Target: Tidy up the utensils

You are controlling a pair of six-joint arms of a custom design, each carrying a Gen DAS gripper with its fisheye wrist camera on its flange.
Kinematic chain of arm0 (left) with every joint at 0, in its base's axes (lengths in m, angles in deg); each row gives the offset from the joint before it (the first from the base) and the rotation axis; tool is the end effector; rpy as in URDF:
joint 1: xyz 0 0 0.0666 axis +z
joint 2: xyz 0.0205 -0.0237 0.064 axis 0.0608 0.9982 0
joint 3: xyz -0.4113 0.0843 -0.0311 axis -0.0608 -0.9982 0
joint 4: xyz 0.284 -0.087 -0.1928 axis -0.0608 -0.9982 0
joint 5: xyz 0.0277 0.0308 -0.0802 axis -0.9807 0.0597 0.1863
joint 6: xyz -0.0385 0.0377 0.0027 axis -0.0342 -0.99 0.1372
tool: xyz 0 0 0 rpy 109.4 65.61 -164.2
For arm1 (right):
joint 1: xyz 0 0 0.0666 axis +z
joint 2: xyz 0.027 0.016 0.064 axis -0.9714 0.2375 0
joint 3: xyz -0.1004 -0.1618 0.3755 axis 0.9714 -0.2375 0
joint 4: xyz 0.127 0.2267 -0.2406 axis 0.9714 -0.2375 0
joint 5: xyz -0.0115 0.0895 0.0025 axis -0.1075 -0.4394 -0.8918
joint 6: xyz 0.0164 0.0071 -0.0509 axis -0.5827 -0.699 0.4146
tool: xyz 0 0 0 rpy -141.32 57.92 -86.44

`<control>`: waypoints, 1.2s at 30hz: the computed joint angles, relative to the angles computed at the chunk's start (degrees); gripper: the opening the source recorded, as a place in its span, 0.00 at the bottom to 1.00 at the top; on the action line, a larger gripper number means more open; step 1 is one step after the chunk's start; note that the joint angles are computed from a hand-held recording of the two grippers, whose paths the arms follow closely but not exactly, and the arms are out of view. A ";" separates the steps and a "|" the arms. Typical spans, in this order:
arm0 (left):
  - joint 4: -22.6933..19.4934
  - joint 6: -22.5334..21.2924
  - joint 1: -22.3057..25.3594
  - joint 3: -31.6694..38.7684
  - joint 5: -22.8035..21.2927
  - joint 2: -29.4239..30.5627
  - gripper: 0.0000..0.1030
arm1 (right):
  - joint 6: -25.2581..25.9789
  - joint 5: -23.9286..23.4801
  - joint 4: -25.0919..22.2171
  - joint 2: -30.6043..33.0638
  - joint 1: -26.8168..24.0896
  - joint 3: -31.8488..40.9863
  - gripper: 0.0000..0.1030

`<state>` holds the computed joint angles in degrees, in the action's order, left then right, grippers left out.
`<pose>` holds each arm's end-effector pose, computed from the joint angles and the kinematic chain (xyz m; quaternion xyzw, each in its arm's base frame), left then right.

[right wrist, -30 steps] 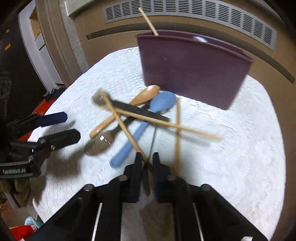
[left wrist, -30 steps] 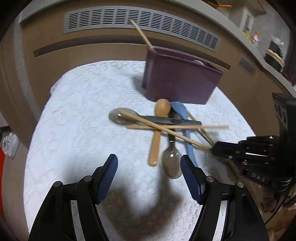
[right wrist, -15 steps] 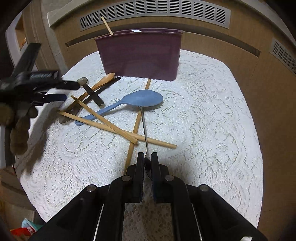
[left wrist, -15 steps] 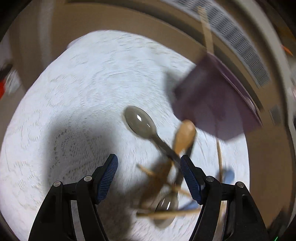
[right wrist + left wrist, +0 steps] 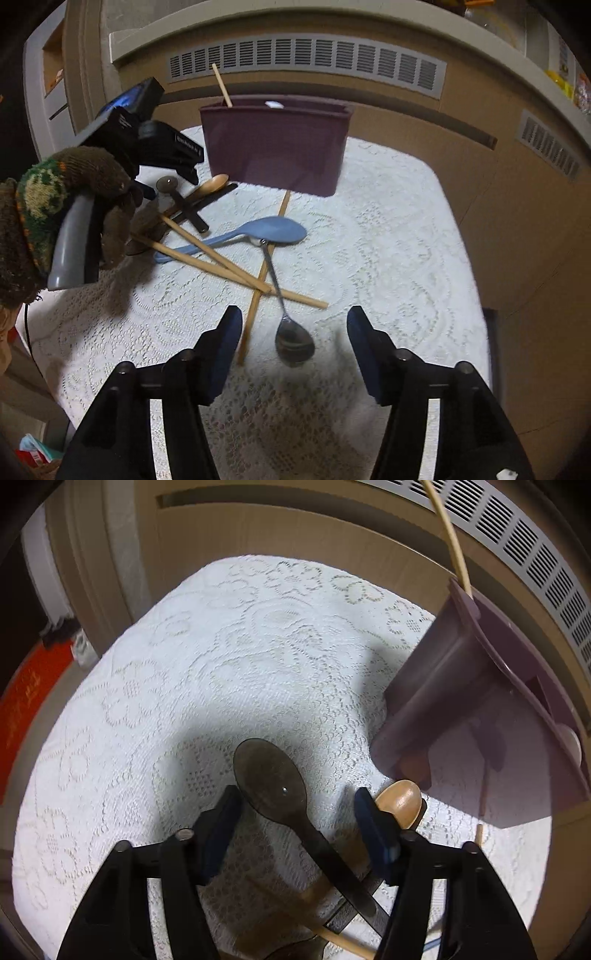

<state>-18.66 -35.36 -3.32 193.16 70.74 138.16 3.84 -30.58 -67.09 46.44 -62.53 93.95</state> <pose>0.6772 -0.0742 0.4587 -0.3167 0.9176 -0.0049 0.2403 0.5732 0.1441 0.4632 -0.2423 0.8951 0.0566 0.3701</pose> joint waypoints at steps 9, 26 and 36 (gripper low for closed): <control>12.94 -6.17 -0.62 -17.81 0.49 -9.00 0.27 | -1.63 1.91 1.97 -0.81 -0.47 -1.51 0.79; 41.99 -14.46 -2.80 -52.89 2.74 -35.00 0.26 | -12.99 -0.08 -5.34 5.08 -1.80 7.45 0.91; 44.06 -15.35 -2.22 -58.59 3.94 -39.38 0.13 | -20.67 6.61 -25.79 23.21 5.23 39.77 0.90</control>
